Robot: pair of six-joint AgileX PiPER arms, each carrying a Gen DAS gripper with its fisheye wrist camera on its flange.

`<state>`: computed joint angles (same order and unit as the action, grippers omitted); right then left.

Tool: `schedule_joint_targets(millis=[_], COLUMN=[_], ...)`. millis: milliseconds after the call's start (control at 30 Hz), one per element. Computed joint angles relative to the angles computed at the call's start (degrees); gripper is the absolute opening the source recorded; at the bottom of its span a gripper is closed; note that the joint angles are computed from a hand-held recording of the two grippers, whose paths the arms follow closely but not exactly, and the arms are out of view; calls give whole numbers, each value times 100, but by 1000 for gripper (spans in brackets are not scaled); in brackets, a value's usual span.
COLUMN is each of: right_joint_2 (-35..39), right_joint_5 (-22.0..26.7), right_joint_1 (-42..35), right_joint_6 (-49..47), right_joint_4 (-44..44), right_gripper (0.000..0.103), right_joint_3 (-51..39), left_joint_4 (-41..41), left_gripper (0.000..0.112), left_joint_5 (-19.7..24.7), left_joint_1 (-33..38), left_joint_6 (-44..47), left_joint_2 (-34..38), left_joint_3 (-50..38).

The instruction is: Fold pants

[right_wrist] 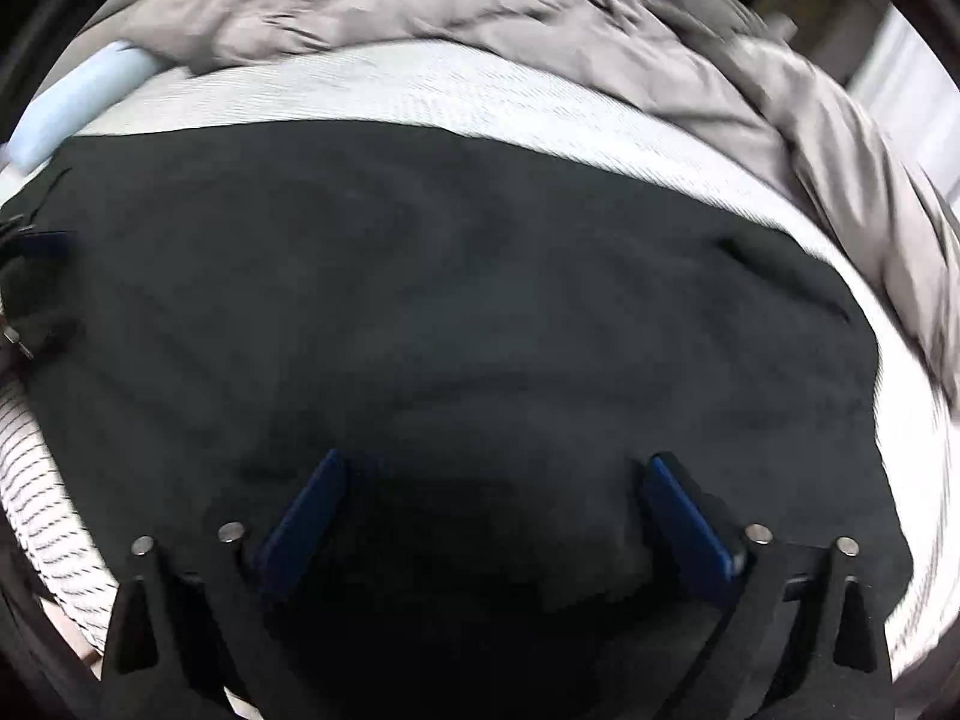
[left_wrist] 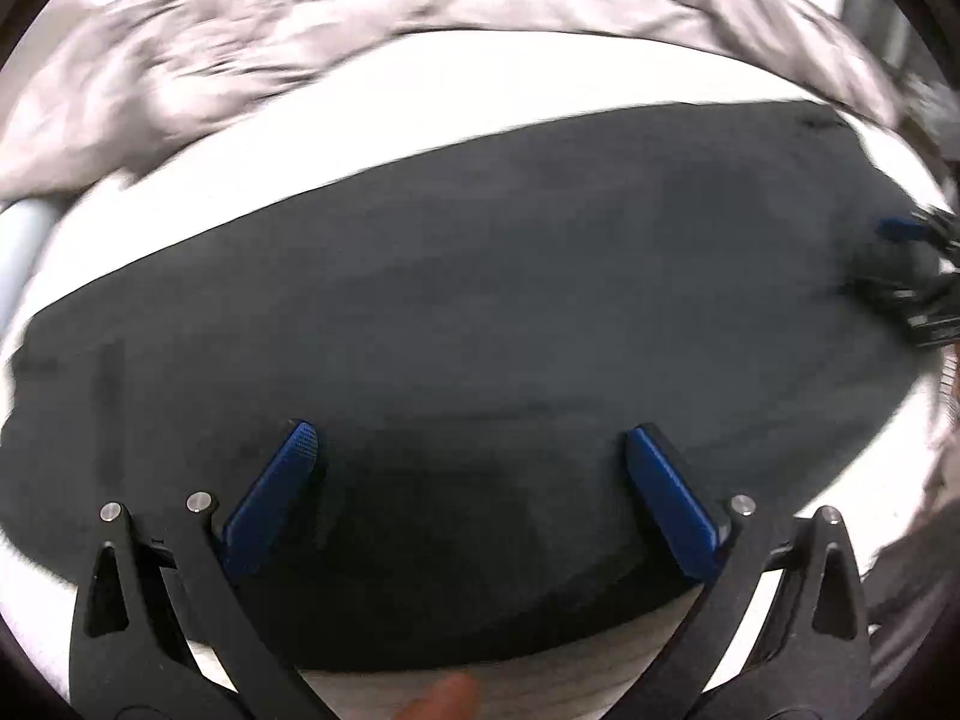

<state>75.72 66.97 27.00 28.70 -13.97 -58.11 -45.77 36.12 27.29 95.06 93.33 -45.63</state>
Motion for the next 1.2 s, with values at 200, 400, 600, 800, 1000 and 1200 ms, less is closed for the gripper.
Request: schedule_joint_targets(millis=[200,400,600,800,1000,1200], right_joint_2=[213,1467,2576,2782,2747,3930], right_joint_5=[-12,-784,-557,-149,-370,-160], right_joint_1=[344,816,513,-423,-151,164], right_joint_6=[182,-764,-1651,-676,-1680,-2276], right_joint_4=[-116,933,967,-78,1226,1423], right_gripper=[102,102,102,103,102,102], right_joint_3=[-629,-1769,-2602,-2593,-3180,-4111], left_joint_4=[166,449,767,850,1361,2243], left_gripper=[102,102,103,103,102,103], left_joint_5=[-219,533,354,613,1673,848], left_joint_1=[689,289,84,627,-9,-867], left_joint_6=[-545,-880,-774,-547,-1796,-3067], left_joint_2=[173,140,320,590,891,1748], left_joint_3=[-377,-645,-645,-998,-2073,-2834])
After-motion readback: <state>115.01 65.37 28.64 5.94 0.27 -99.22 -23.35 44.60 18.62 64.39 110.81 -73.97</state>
